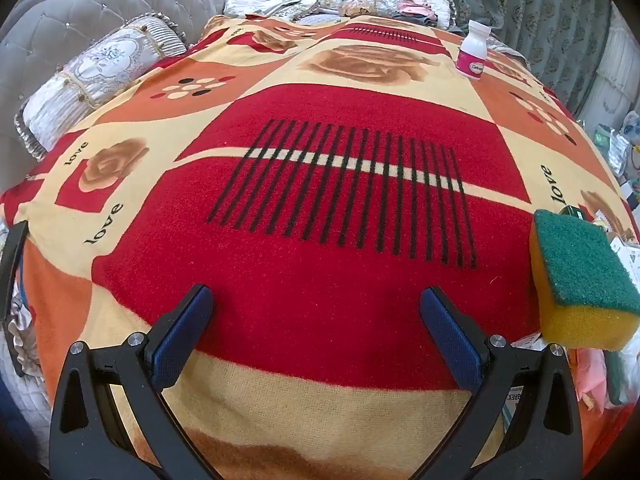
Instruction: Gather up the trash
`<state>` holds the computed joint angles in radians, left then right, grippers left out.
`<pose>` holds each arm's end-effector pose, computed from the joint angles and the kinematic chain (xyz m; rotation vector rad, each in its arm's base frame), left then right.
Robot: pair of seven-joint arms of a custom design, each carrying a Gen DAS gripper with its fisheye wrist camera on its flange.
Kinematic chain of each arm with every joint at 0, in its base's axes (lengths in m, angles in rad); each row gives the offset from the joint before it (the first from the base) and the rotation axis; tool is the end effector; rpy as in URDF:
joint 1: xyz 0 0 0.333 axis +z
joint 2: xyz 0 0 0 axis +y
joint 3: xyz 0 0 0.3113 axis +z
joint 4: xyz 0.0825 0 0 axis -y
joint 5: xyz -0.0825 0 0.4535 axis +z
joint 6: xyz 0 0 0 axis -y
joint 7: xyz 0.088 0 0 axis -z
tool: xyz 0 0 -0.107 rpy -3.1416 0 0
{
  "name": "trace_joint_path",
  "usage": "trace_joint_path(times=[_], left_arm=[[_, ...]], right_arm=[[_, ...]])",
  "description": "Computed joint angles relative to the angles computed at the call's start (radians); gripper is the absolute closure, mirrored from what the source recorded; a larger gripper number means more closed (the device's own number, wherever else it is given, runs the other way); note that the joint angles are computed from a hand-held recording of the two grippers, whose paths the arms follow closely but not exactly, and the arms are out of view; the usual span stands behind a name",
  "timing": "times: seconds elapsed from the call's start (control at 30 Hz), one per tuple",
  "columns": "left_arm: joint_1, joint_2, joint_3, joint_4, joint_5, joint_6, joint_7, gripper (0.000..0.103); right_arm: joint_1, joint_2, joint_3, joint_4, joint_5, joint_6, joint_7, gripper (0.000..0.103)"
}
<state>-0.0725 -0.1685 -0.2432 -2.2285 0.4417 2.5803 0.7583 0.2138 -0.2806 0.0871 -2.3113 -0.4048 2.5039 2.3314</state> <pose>0.5648 -0.1957 0.4595 -2.0086 1.6862 -0.5504 0.5365 0.1709 0.4713 -1.7312 2.0906 -0.6163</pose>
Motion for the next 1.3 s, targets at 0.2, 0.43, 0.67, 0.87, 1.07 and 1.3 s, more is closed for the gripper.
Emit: trace_joint_path(times=[0.2,0.43,0.67,0.87,1.07,1.3], left_arm=[[-0.012,-0.051,-0.012,-0.030,-0.010,-0.033,-0.015,0.001],[0.013,-0.213,-0.073,-0.119,0.040,0.010,-0.081,0.001],[0.015,-0.334,-0.143,-0.149,-0.002,0.052,-0.086,0.001],[0.037,-0.409,-0.206,-0.162,-0.012,0.099,-0.110,0.001],[0.064,-0.442,-0.257,-0.154,-0.024,0.122,-0.119,0.001],[0.087,-0.451,-0.303,-0.136,-0.018,0.127,-0.139,0.001]], right_arm=[[-0.001,0.001,0.002,0.001,-0.004,0.000,0.005,0.000],[0.035,-0.030,-0.031,0.000,0.120,-0.065,-0.132,0.000],[0.020,-0.165,0.030,-0.069,0.087,0.010,-0.053,0.000],[0.013,-0.253,0.106,-0.061,-0.045,0.022,0.046,0.000],[0.015,-0.308,0.146,-0.063,-0.120,0.060,0.123,0.000],[0.004,-0.307,0.189,-0.030,-0.204,0.051,0.181,0.000]])
